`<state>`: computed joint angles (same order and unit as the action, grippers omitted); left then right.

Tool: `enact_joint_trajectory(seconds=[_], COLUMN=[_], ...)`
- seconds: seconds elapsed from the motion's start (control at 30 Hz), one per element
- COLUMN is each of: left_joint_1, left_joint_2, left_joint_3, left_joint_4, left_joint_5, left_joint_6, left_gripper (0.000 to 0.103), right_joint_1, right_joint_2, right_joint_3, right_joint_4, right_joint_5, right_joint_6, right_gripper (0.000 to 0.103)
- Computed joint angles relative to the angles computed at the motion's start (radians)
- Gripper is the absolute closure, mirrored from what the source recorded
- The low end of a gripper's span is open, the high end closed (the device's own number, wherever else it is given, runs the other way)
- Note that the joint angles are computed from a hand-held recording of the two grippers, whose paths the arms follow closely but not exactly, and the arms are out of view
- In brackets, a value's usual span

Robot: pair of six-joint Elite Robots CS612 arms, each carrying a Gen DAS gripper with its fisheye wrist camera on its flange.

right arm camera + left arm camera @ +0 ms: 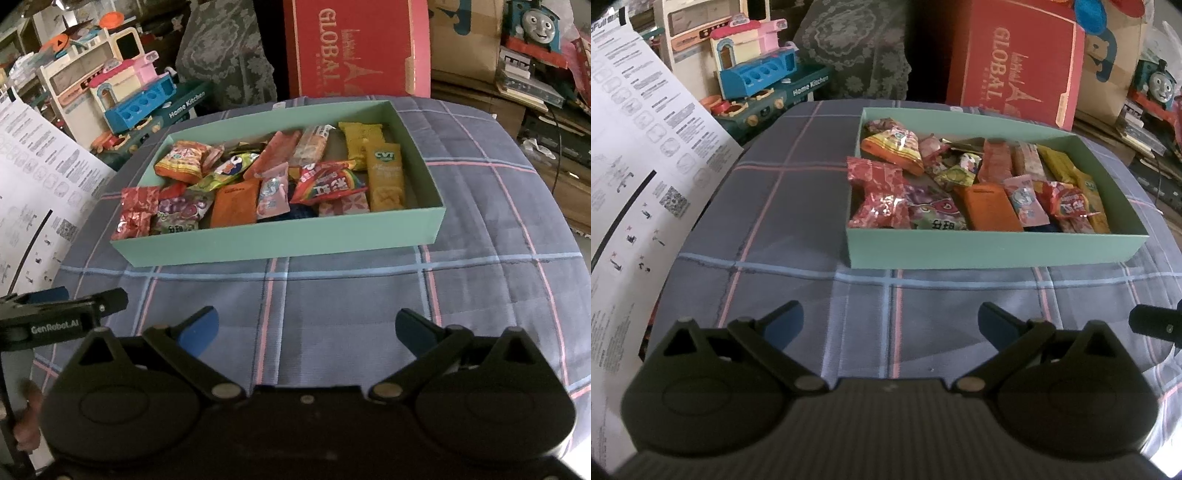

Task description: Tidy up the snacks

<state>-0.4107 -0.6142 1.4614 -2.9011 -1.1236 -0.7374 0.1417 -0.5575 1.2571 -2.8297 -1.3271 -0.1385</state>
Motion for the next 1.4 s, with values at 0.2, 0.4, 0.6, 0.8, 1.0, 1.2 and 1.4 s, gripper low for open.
enact_joint_trajectory(seconds=[0.2,0.4,0.6,0.8,1.0,1.2,1.4], left_joint_1=[0.002,0.003,0.0,0.0,0.001,0.001,0.002], left_joint_2=[-0.002,-0.005,-0.008,-0.011,-0.013,-0.014,-0.013], left_joint_3=[0.003,0.006,0.008,0.01,0.011,0.012,0.013], left_joint_4=[0.002,0.002,0.005,0.007,0.007,0.009,-0.002], left_joint_5=[0.004,0.011,0.022,0.028,0.03,0.025,0.016], left_joint_6=[-0.01,-0.019,-0.023,-0.023,-0.022,-0.017,-0.017], left_gripper=[0.0,0.0,0.0,0.0,0.0,0.0,0.0], right_joint_1=[0.003,0.004,0.004,0.004,0.004,0.005,0.006], right_joint_2=[0.006,0.007,0.006,0.007,0.007,0.008,0.007], right_joint_3=[-0.013,-0.015,-0.015,-0.017,-0.019,-0.019,-0.017], right_joint_4=[0.014,0.016,0.015,0.007,0.006,0.005,0.006], right_joint_5=[-0.001,-0.001,-0.003,-0.005,-0.003,-0.008,-0.008], right_joint_6=[-0.005,-0.009,-0.009,-0.008,-0.004,0.006,0.011], right_gripper=[0.0,0.0,0.0,0.0,0.0,0.0,0.0])
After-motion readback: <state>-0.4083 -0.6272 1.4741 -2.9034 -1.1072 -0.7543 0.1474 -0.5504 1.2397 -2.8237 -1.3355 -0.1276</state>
